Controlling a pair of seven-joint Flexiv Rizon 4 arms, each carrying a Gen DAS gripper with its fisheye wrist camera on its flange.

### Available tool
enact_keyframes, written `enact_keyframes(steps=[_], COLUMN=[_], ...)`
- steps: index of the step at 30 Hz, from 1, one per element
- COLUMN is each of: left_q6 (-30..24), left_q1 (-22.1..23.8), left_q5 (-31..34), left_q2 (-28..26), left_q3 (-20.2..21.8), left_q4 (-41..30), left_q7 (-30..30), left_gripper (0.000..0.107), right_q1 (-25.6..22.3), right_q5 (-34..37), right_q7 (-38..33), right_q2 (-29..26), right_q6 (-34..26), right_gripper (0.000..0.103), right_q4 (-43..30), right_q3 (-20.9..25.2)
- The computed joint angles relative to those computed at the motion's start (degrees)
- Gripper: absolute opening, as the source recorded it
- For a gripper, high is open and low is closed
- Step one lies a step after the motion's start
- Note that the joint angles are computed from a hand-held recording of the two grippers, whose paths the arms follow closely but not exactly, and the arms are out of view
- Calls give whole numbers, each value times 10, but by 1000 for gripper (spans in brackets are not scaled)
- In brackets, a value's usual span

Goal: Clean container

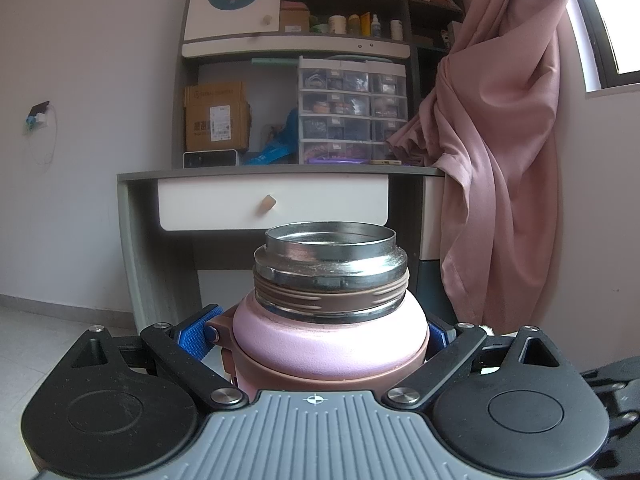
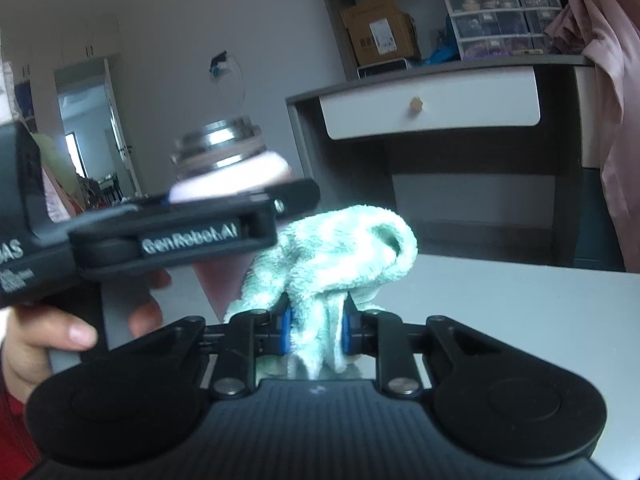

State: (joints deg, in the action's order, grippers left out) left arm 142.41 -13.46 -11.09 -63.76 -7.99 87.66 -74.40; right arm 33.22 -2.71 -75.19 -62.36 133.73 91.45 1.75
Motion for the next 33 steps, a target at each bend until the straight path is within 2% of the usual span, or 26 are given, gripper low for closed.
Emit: enact_keyframes(steps=[15,19,26,33], left_q6=[0,0,-1,-1], left_q1=[-5,-5,-2,-4], left_q5=[-8,-7,-3,-4], left_q2=[-1,-2,0,0], left_q3=[1,1,1,1], left_q4=[-3,-3,-1,-2], left_q7=[5,5,3,5], left_gripper=[96,96,96,96], right_q1=[16,3,14,6], right_q5=[-7,-25,-13,-11], right_q7=[4,12,12,-3], right_q2=[-5,-6,-3,5], right_q6=[-126,-128,-117,-41], right_gripper=[23,23,23,23], right_q4=[-16,-16,-12,6], right_q3=[-24,-13,-25,-10])
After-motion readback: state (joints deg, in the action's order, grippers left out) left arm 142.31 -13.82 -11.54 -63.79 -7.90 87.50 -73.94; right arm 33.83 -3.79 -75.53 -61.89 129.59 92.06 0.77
